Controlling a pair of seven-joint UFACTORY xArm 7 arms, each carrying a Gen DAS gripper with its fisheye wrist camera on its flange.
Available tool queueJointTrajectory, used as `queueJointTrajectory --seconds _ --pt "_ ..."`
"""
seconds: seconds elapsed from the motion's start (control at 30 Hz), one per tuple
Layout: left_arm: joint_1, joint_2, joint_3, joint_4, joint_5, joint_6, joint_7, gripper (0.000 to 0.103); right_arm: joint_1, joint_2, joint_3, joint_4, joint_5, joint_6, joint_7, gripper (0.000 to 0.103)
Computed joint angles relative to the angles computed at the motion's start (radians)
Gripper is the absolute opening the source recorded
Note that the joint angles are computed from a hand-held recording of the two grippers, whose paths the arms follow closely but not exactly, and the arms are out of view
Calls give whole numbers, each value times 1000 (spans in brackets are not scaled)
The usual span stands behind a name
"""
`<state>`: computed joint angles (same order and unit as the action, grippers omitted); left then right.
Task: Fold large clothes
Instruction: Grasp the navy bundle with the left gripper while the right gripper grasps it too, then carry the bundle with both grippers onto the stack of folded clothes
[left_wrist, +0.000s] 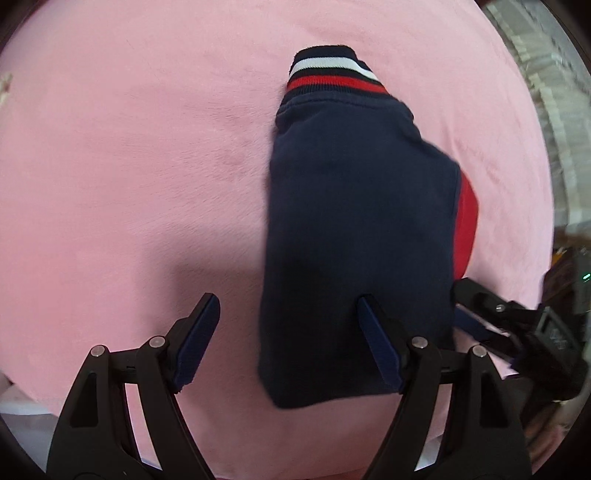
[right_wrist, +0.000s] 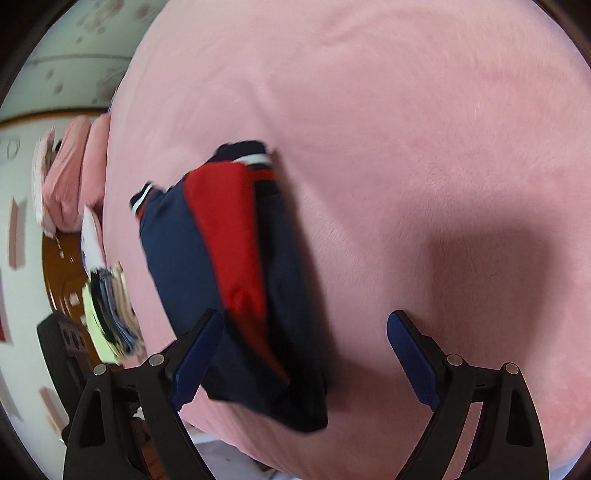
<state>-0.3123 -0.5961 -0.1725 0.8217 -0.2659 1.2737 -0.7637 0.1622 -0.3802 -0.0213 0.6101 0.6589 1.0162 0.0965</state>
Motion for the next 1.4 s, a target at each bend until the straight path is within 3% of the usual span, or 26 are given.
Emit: queueJointTrajectory --seconds 0.17,0.3,0.4,0.5,0.53,0.57,0.63,0.77,0.93,1.03,1.17,1.3,1.4 --pt "-2 -20 63 -89 -109 -105 49 80 20 61 -8 1 96 -48 -75 97" --pt "-12 -67 125 -210 -274 -240 92 80 36 112 -2 22 184 -67 -177 97" --pt "-12 -114 155 -328 -431 -374 71 80 36 151 8 35 239 -93 -216 88" --pt "-18 -125 161 -350 -448 -409 77 80 31 181 17 58 274 -87 -232 76" --pt "-19 -130 161 -353 -445 -415 79 77 31 187 16 59 306 -80 -249 67" --pt "-25 -139 156 -358 -448 -422 78 69 29 190 12 56 349 -64 -274 50" --pt "-36 -175 156 -369 -440 -418 88 57 23 199 4 39 458 -28 -305 38" --pt "-51 -293 133 -404 -422 -448 69 35 3 195 17 30 535 -11 -256 29" --pt "-63 -427 164 -422 -418 -434 23 32 42 102 65 44 493 -56 -192 27" --pt "-35 -571 198 -448 -404 -367 -32 32 82 58 76 45 506 -78 -151 27" --pt "67 -759 284 -394 -270 -132 -75 32 175 49 127 99 534 -110 -77 27" --pt "184 -820 447 -179 -93 168 -47 32 294 149 203 224 643 -188 -50 27" --pt "184 -725 592 81 38 337 54 32 387 301 292 405 697 -307 -28 27"
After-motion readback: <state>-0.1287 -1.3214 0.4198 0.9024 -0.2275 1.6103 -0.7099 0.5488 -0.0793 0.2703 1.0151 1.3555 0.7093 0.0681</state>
